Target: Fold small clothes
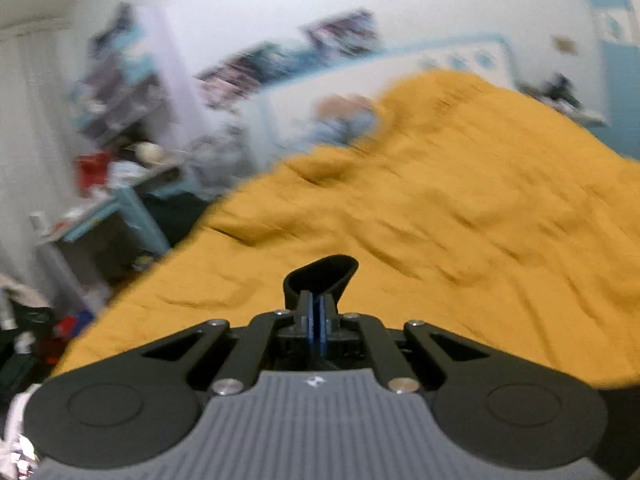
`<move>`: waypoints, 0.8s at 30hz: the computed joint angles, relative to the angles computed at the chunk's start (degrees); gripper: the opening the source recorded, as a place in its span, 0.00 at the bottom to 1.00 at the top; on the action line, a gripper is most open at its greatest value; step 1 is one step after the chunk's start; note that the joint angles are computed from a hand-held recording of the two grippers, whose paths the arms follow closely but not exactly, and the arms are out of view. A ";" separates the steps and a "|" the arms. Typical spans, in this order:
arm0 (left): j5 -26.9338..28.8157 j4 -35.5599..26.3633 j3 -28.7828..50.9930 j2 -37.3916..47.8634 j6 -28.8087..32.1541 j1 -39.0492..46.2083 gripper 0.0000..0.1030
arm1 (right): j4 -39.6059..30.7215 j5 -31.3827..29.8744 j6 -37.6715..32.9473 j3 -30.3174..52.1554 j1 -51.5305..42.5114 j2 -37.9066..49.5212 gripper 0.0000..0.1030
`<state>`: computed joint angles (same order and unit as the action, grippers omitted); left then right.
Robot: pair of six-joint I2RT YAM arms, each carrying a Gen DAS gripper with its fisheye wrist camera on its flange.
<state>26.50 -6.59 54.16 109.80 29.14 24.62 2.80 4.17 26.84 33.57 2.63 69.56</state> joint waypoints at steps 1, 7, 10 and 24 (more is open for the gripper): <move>0.04 -0.37 0.32 0.17 0.13 0.06 0.50 | 0.91 -0.86 0.51 -3.26 -2.04 0.62 0.00; -1.66 -2.70 0.95 -0.62 1.12 -0.31 0.51 | 13.37 -7.58 3.69 -16.45 -12.39 13.16 0.00; -1.49 -9.67 4.34 -0.81 2.63 0.54 0.53 | 20.18 -10.31 4.14 -19.83 -14.85 17.99 0.00; 8.25 -14.63 21.13 10.41 -18.83 -2.11 0.70 | 28.30 -19.81 2.02 -21.01 -26.39 20.97 0.37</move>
<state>34.75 -21.22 75.29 120.21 10.31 22.51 31.10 -15.65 28.86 12.56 -23.76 90.53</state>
